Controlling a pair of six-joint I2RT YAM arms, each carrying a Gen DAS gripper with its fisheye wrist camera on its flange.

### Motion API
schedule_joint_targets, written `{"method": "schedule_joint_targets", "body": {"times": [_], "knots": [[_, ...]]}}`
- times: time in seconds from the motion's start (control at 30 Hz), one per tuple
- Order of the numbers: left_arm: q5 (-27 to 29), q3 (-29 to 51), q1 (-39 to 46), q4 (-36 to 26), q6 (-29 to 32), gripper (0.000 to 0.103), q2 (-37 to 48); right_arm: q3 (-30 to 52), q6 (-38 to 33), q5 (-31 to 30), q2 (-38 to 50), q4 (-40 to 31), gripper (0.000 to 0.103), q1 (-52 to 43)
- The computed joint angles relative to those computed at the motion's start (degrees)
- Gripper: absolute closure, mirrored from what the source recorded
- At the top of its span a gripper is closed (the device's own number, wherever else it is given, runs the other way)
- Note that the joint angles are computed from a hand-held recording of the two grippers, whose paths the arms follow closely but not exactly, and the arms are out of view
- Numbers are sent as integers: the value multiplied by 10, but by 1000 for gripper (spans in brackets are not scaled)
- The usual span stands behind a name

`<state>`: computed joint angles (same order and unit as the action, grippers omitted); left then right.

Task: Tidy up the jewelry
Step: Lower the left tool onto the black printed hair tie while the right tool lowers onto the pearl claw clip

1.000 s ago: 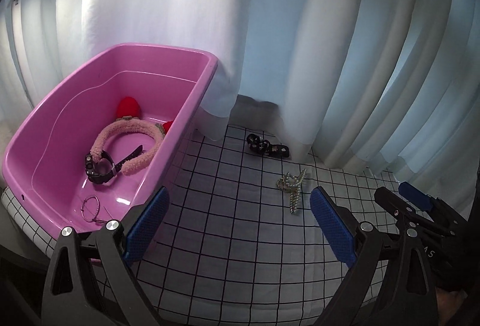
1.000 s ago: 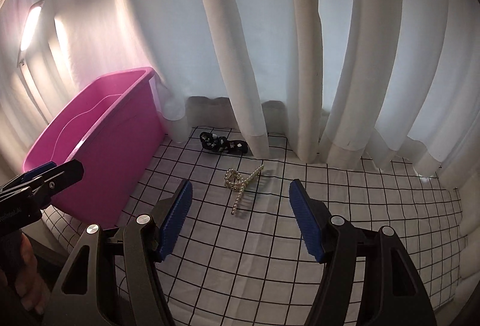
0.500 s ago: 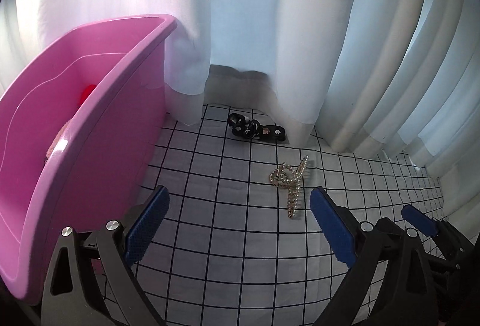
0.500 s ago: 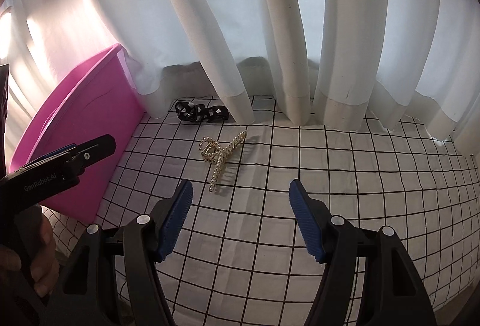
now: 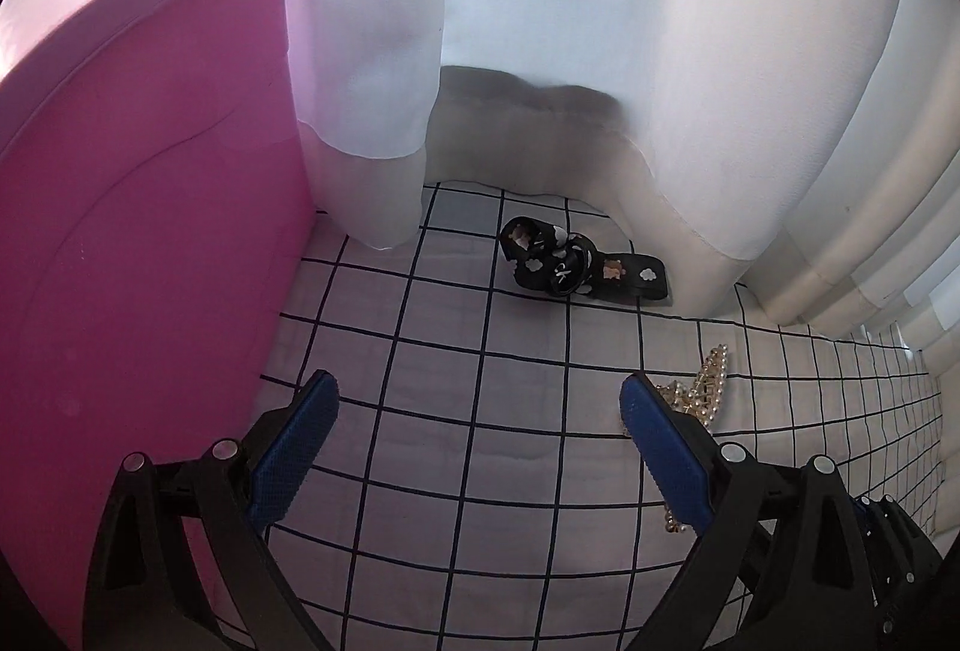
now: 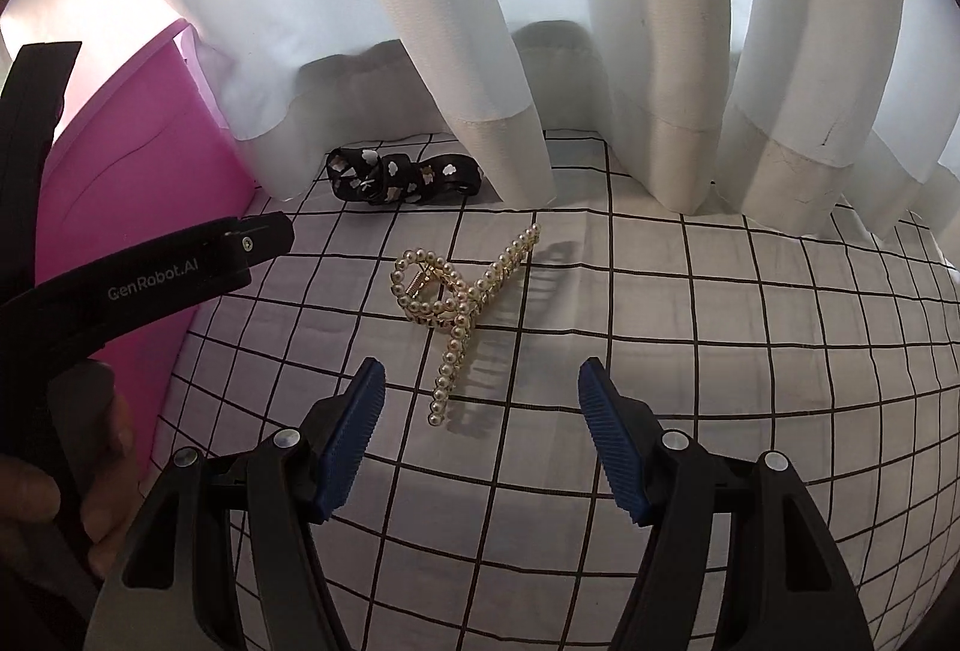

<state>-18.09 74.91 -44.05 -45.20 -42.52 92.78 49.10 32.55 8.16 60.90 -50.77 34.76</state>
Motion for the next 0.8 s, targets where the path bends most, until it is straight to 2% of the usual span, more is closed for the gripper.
{"method": "schedule_joint_targets", "body": {"times": [0.2,0.8], "knots": [[22,17,28,19,21,10,56,-8,-3,5,73,42,39,-3],[56,59,63,55,59,10,134,-2,-37,19,147,101,39,-20]]}}
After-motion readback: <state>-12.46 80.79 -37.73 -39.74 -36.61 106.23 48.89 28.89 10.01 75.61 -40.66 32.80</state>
